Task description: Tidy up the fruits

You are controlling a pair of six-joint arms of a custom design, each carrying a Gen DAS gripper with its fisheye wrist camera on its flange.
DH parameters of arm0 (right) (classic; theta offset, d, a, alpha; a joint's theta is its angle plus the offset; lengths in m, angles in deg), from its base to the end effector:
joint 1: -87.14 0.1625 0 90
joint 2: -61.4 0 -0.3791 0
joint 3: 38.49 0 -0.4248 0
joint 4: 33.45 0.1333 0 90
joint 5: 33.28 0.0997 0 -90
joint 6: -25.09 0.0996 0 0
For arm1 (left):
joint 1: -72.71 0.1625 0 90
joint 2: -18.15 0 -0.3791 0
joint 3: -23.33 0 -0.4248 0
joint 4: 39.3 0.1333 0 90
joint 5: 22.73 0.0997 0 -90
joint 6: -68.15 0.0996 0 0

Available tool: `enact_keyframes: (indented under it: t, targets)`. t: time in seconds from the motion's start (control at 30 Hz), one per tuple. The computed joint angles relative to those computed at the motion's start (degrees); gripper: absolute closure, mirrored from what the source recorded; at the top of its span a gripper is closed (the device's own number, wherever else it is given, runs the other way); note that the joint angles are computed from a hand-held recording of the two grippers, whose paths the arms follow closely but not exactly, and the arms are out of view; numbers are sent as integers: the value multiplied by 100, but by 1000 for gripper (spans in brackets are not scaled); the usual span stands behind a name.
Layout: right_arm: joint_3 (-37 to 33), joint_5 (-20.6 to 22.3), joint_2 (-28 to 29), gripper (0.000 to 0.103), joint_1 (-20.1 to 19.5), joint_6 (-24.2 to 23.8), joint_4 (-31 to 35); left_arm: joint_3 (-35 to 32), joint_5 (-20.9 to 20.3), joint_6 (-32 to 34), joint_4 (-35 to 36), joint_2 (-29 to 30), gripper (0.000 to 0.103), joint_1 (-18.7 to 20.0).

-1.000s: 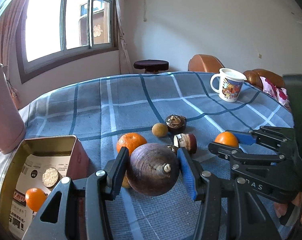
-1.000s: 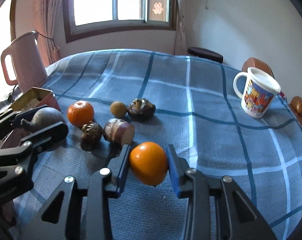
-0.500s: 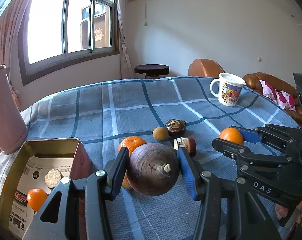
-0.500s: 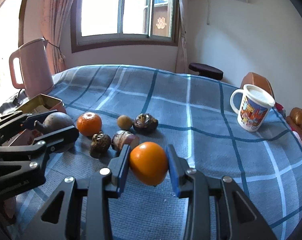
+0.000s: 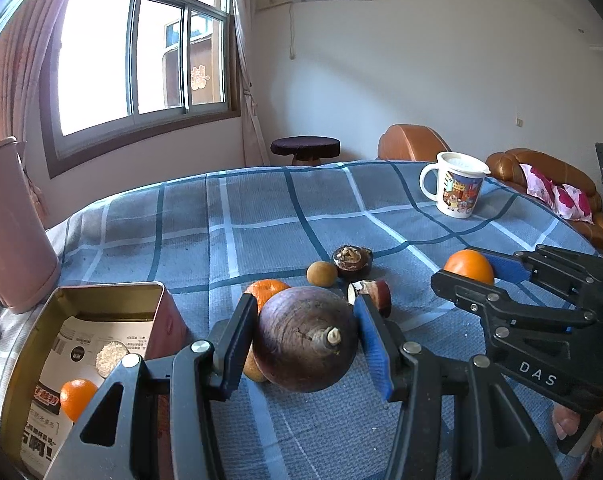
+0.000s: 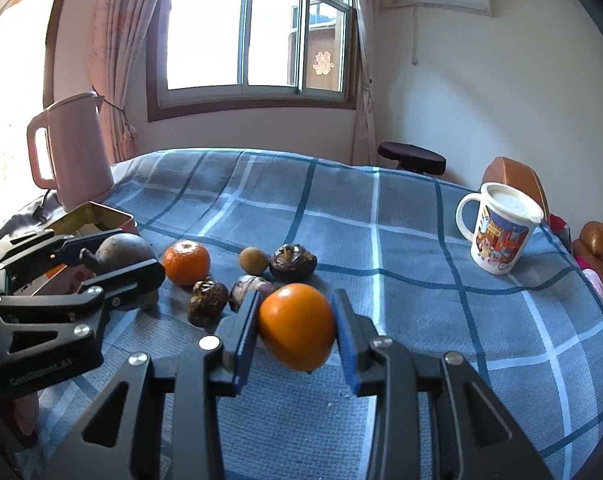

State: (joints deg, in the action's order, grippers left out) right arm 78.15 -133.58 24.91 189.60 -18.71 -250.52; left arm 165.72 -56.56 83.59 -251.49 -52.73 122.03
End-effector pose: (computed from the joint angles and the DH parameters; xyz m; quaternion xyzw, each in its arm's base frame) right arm 0.2243 -0.4800 -0.0247 0.3992 -0.8226 0.3595 0.1864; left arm -0.0741 -0.4176 0.1598 0.1973 0.7984 -0.4614 0.3327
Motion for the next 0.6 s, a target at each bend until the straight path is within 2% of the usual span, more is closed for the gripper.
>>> enact_keyframes:
  t: [0.6]
  targets:
    - [163,311,3,64,-62,-125,-482,43,74,265,-509,109,51,-97]
